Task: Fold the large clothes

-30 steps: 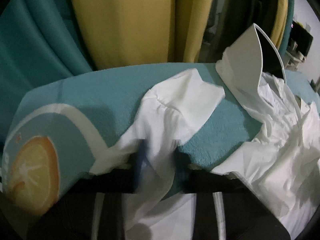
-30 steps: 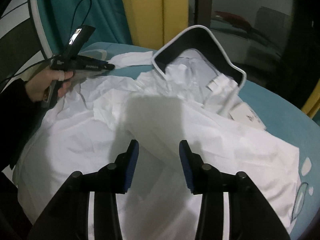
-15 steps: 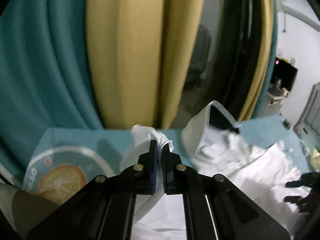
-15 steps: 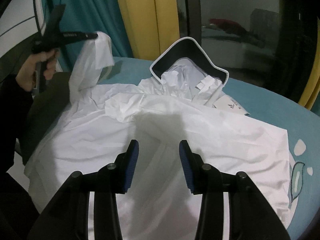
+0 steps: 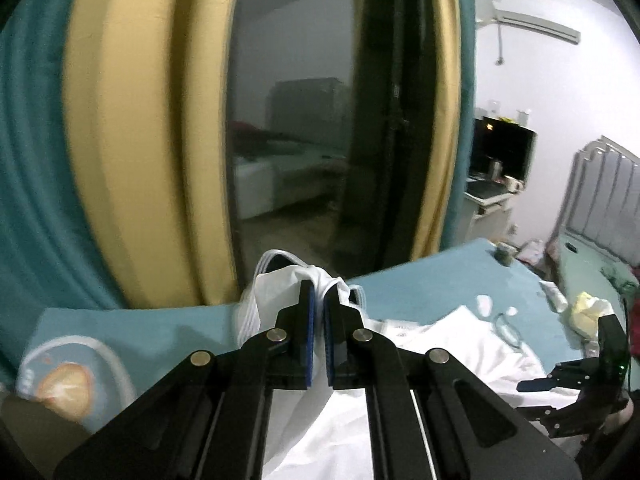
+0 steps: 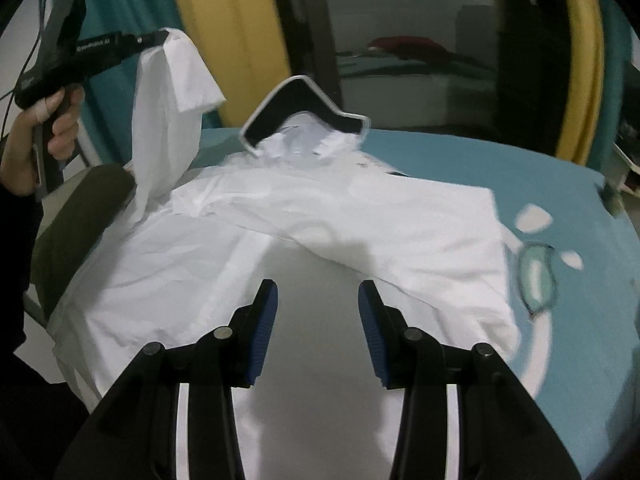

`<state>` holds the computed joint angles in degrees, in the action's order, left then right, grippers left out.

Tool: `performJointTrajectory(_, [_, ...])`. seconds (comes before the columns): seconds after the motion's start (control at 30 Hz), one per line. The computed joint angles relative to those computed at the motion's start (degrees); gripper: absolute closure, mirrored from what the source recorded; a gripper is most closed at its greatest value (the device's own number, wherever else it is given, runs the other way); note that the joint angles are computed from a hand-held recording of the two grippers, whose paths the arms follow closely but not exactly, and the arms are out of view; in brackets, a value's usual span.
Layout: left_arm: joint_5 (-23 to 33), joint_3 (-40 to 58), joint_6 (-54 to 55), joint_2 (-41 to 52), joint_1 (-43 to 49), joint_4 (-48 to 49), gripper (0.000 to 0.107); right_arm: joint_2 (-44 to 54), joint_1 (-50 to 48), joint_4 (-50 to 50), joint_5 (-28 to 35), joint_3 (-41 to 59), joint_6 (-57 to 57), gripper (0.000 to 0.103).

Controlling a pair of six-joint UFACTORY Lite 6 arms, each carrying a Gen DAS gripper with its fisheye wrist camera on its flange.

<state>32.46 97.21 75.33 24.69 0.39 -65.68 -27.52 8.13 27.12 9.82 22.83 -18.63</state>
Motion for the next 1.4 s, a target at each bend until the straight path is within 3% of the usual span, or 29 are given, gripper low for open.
performJointTrajectory(0.3, [-2.06, -1.93, -9.2, 8.57, -14.28, 3.29, 0.101, -15.94, -21.18, 7.81, 11.96, -7.45, -16.06, 0.061])
performJointTrajectory(0.4, [-0.77, 0.84, -17.93, 15.81, -17.95, 12.07, 0.097, -16.49, -28.17, 10.34, 14.7, -7.36, -22.53, 0.061])
performJointTrajectory(0.5, [1.94, -2.19, -16.19, 17.47, -17.37, 12.82, 0.092, -13.54, -34.22, 14.98, 15.93, -5.49, -30.5, 0.061])
performJointTrajectory(0.6, [3.58, -8.36, -10.32, 14.23, -13.14, 9.22, 0.076, -6.87, -36.33, 22.03, 16.47, -1.72, -38.35, 0.061])
performJointTrajectory(0.83, [7.18, -17.47, 1.32, 6.67, 3.41, 3.69, 0.075, 24.26, -27.36, 50.12, 17.77, 14.08, -60.22, 0.061])
performJointTrajectory(0.97, [3.02, -14.91, 2.51, 9.3, 8.71, 5.55, 0.075, 42.0, -22.0, 52.05, 17.66, 27.0, -58.03, 0.061])
performJointTrajectory(1.07, [4.57, -10.81, 1.77, 13.55, 12.19, 6.66, 0.075, 52.19, -21.0, 48.97, 25.75, 35.83, -52.88, 0.061])
performJointTrajectory(1.17, [5.1, -9.04, 1.57, 16.04, 12.94, 7.52, 0.075, 55.27, -18.99, 49.29, 28.82, 38.39, -53.78, 0.061])
performJointTrajectory(1.2, [5.15, -8.81, 1.62, 16.7, 12.8, 7.73, 0.075, 55.19, -18.74, 49.85, 29.44, 38.21, -54.67, 0.062])
performJointTrajectory(1.27, [4.65, -8.52, 1.35, 17.81, 12.26, 8.52, 0.075, 52.28, -17.81, 51.32, 27.73, 35.92, -57.48, 0.1])
performJointTrajectory(1.4, [1.39, -10.6, 5.59, 17.81, 11.23, 3.61, 0.075, 38.99, -14.61, 49.17, 12.1, 28.27, -56.87, 0.1])
